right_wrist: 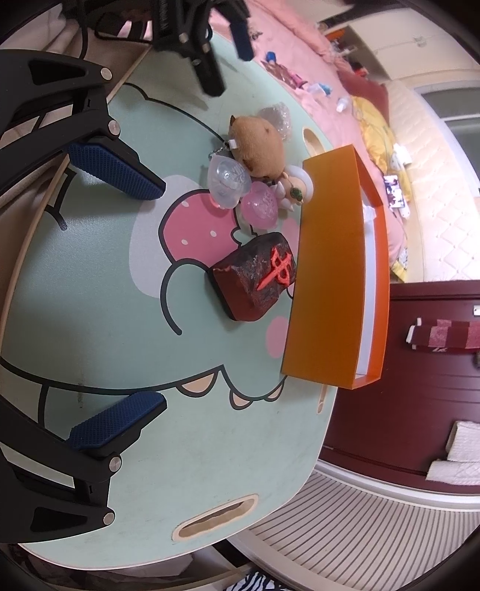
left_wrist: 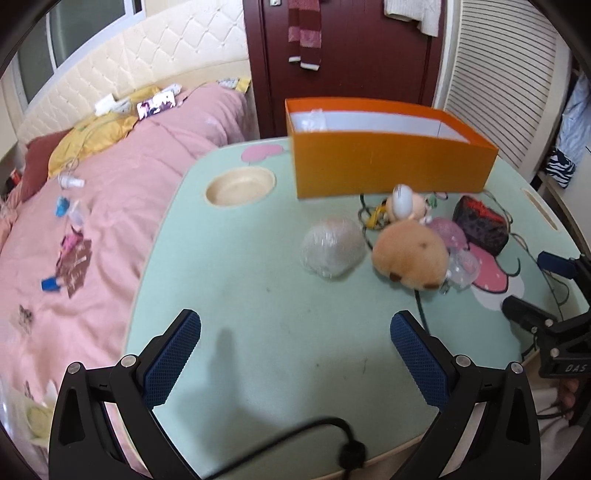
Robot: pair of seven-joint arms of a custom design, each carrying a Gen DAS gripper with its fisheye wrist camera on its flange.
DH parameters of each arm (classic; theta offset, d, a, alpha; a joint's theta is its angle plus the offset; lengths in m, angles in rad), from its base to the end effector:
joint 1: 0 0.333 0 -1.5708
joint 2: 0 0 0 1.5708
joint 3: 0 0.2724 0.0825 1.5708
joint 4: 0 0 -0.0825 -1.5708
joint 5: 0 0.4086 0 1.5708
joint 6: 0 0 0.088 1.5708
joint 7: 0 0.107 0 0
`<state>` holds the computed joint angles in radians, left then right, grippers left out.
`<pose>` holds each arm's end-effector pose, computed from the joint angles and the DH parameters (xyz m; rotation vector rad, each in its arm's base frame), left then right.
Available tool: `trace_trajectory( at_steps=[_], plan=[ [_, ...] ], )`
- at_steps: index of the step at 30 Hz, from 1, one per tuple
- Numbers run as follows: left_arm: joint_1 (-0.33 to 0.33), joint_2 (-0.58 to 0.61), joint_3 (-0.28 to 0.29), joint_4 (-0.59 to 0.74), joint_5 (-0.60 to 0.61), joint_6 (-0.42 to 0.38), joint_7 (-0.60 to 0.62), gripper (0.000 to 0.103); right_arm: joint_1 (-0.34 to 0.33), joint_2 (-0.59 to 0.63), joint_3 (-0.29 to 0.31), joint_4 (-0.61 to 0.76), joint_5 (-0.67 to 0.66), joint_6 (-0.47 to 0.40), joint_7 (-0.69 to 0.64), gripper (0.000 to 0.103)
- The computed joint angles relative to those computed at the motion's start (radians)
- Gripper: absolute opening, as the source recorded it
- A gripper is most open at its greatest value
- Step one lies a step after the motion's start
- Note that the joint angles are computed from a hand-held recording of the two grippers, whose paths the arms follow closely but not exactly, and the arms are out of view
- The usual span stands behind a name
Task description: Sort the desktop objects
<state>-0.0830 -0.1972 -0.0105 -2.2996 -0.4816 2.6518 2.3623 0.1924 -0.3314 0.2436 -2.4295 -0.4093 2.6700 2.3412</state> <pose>0.5497 -0.0389 0.4323 -1.3535 2.3380 -0.7393 0.4620 0.2298 0.4327 -1.8360 1.8553 -0.6128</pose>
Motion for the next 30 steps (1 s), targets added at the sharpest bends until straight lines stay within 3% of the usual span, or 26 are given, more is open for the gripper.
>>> trace_trajectory(
  at_steps=[4,7,11,17,22,26,30],
  plan=[
    [-0.003,0.017,0.001,0.037,-0.011,-0.017,0.025,0.103,0.000,-0.001,-0.001,-0.002,-0.001,0.005,-0.001,0.103],
    [-0.017,0.024,0.003,0.037,-0.077,0.056,0.086,0.103,-0.001,-0.002,0.000,-0.005,-0.002,0.009,-0.002,0.103],
    [0.001,0.070,0.001,0.117,-0.075,-0.051,0.102,0.103,-0.002,-0.003,0.000,-0.007,-0.002,0.012,-0.003,0.103],
    [0.065,0.169,-0.019,0.263,-0.186,-0.215,0.068,0.103,-0.003,-0.004,0.002,-0.009,-0.002,0.016,-0.004,0.103],
    [0.099,0.207,-0.065,0.288,-0.180,-0.161,0.008,0.102,-0.005,-0.002,0.002,-0.009,-0.004,0.020,-0.005,0.103],
    [0.097,0.209,-0.090,0.281,-0.180,-0.148,0.074,0.092,-0.005,-0.001,0.001,-0.008,-0.003,0.022,-0.007,0.103],
    [0.094,0.258,-0.105,0.324,-0.075,-0.189,0.013,0.063,-0.005,-0.001,0.001,-0.009,-0.002,0.022,-0.008,0.103]
  ],
)
